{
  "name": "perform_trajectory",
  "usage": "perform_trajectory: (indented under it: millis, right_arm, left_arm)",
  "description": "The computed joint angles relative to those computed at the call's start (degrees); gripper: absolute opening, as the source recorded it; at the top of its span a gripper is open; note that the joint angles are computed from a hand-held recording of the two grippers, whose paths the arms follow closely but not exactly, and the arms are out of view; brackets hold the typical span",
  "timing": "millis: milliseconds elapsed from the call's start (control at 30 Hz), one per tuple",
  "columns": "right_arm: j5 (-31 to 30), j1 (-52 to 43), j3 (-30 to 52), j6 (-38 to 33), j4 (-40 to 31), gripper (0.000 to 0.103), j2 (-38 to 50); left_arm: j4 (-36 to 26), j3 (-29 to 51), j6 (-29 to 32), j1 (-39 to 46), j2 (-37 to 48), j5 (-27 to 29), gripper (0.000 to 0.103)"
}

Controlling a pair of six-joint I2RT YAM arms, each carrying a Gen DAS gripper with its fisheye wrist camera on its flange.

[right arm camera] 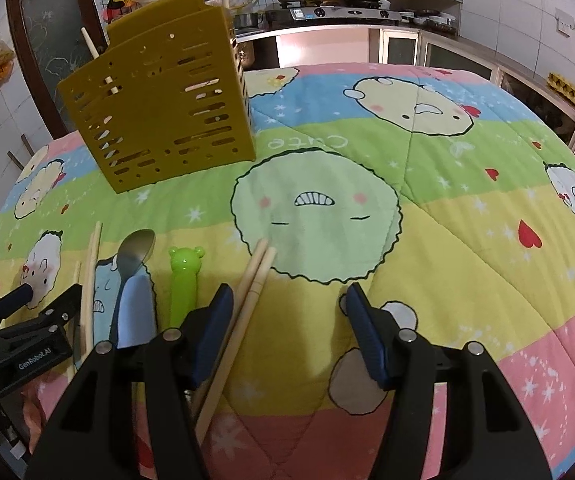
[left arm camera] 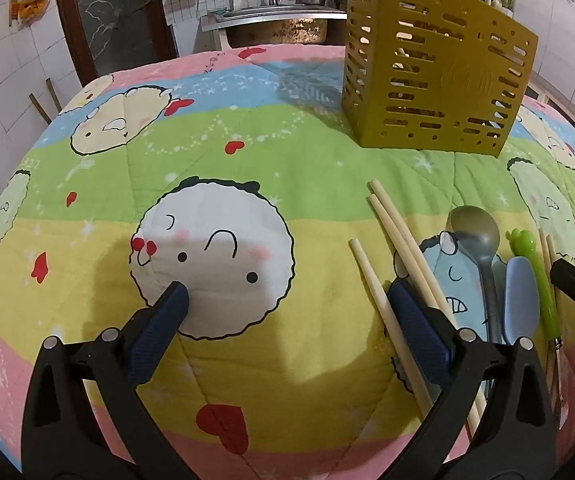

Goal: Organize utensils
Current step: 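Move both open tools back down toward the remaining chopsticks on the quilt, then close the right tool on a wooden chopstick while the left tool grasps another chopstick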

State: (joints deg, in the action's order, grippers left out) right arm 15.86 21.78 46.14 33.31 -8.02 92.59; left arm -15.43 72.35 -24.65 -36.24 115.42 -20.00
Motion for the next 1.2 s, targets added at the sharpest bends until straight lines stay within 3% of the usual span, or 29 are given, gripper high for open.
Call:
perform_trajectory:
  millis: [200,433,700,900,1200]
  right_arm:
    - [0.5,1.1,2.1,-0.2,-2.9,0.035,0.5]
    - [-2.2,-1.5,-3.5,1.3,1.6,0.035,-5.4]
    - [-3.9,-2.2,-1.9,0.6,0.6,0.036,-2.5]
    - [0.5,0.9,2.8,0.0,-4.0,0.035,1.5]
    - [-0.5,-1.0,7.2,-1.5,-4.3,0.021,5.7]
  left_arm:
    - [-0.8,0.6,0.0,0.4,0.2,0.9,0.098]
    - [-1.1,1.1,0.0,0.5,0.7,0.8,0.099]
    - [-1.1,0.9,0.2,0.5,0.6,0.7,0.099]
    - [-2.8,2.0,0.1,0.6,0.9,1.1,0.099]
    - [-6.2,4.5,-2.1,0.6,1.7,2.7,0.096]
